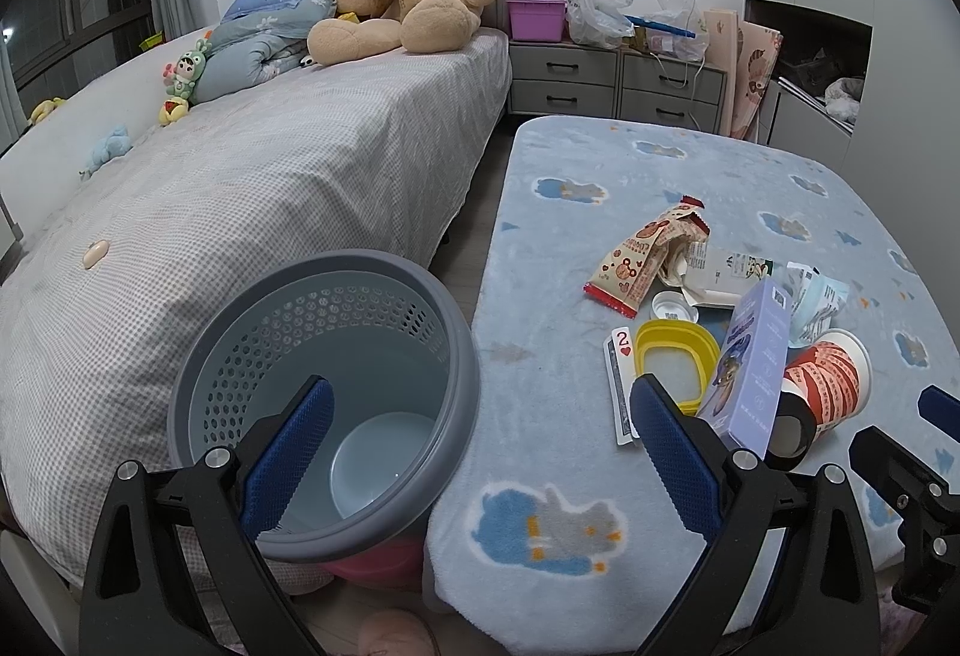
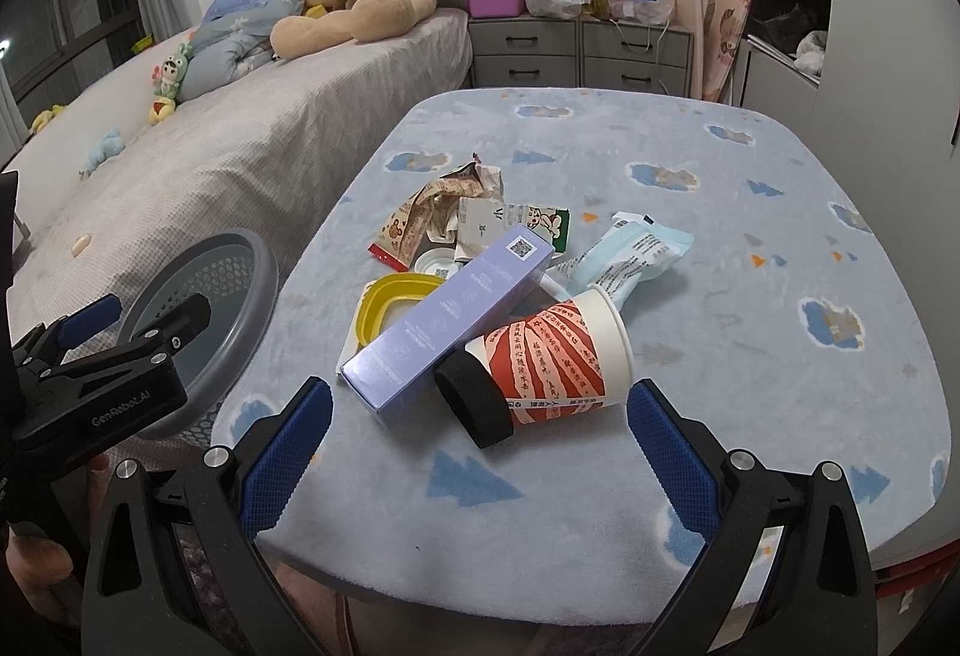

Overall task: Collect trash
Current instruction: 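Reach the left tool to the lavender box and close on it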

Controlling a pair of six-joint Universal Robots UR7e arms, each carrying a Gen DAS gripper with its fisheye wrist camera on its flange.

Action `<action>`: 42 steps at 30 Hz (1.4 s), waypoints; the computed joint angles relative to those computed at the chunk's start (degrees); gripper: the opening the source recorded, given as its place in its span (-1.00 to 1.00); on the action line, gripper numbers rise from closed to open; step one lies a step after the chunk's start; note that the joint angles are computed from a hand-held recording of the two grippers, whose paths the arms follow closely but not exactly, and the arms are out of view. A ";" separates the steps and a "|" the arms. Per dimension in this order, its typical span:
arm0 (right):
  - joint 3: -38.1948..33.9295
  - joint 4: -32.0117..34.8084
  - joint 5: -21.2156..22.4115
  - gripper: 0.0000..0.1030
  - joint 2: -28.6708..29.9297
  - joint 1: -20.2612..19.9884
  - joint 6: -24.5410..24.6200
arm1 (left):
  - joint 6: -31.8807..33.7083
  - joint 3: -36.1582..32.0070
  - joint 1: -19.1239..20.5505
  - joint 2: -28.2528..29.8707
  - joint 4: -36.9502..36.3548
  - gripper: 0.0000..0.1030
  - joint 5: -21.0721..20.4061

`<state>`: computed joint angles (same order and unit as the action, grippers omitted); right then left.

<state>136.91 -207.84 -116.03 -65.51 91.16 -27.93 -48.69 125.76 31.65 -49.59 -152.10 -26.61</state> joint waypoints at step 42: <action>-0.13 1.81 3.05 0.88 -7.98 -6.48 2.50 | 28.86 -18.80 8.26 15.62 -8.61 0.83 -20.91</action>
<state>136.78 -206.02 -112.98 -73.49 84.68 -25.43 -19.83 106.95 39.91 -33.97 -160.71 -47.52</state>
